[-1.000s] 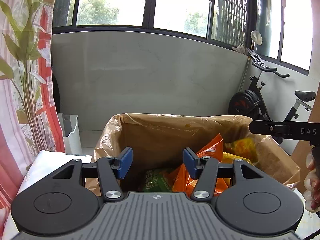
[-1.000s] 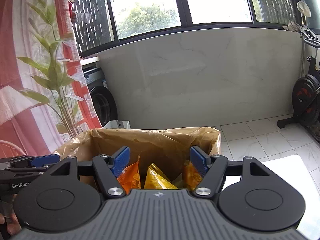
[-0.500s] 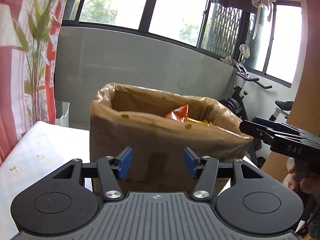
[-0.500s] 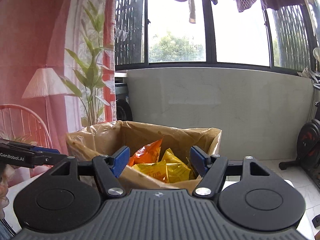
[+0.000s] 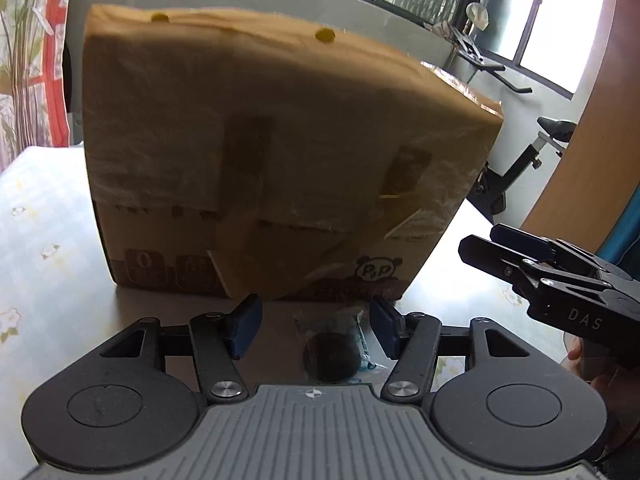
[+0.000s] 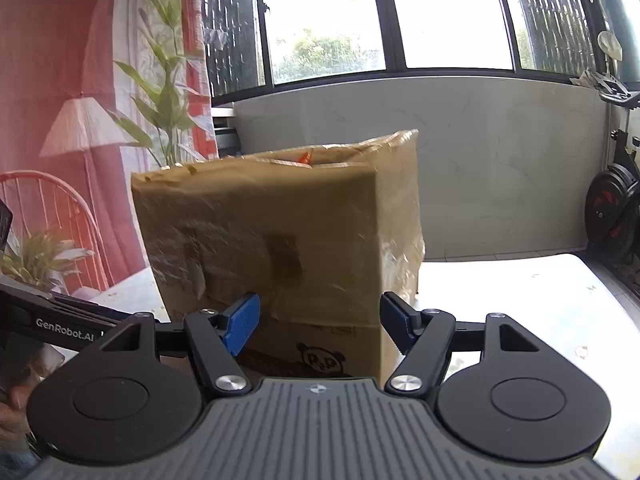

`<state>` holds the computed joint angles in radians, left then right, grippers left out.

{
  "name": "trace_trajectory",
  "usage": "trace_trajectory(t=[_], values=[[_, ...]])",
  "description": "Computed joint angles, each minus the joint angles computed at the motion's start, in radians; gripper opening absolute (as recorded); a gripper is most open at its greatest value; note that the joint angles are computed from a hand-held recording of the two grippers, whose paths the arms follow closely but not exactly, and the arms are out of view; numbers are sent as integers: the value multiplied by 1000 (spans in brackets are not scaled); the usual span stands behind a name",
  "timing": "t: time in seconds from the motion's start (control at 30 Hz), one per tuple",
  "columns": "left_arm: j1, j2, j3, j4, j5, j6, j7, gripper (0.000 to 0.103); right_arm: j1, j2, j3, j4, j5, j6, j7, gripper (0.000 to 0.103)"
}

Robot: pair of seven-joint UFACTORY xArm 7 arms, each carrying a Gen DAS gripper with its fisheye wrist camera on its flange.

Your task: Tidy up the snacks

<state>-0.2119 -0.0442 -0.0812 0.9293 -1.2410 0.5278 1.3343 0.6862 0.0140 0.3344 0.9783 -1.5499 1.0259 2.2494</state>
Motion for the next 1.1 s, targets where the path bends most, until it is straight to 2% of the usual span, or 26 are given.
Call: trace_trajectory(t=[0.1, 0.23, 0.43, 0.53, 0.7, 0.77, 0.83, 1.1], values=[[-8, 47, -15, 20, 47, 0, -36, 63, 1, 23, -3, -10, 42, 12, -4, 68], [-23, 102, -48, 38, 126, -52, -92, 64, 12, 66, -13, -19, 72, 29, 12, 68], [-33, 156, -85, 55, 215, -115, -167, 65, 15, 75, -34, -49, 66, -8, 72, 67], [-30, 187, -97, 69, 279, -136, -231, 66, 7, 70, -40, -64, 60, -45, 87, 62], [-10, 196, -129, 64, 257, -173, -207, 65, 8, 85, -40, -50, 48, -58, 40, 62], [-3, 179, -139, 43, 218, -201, -162, 52, 10, 90, -42, -45, 43, -63, 25, 62], [-7, 168, -136, 26, 211, -230, -159, 52, 9, 93, -46, -42, 41, -76, 17, 62], [11, 138, -89, 1, 203, -233, -240, 51, 4, 98, -52, -36, 44, -94, 13, 62]])
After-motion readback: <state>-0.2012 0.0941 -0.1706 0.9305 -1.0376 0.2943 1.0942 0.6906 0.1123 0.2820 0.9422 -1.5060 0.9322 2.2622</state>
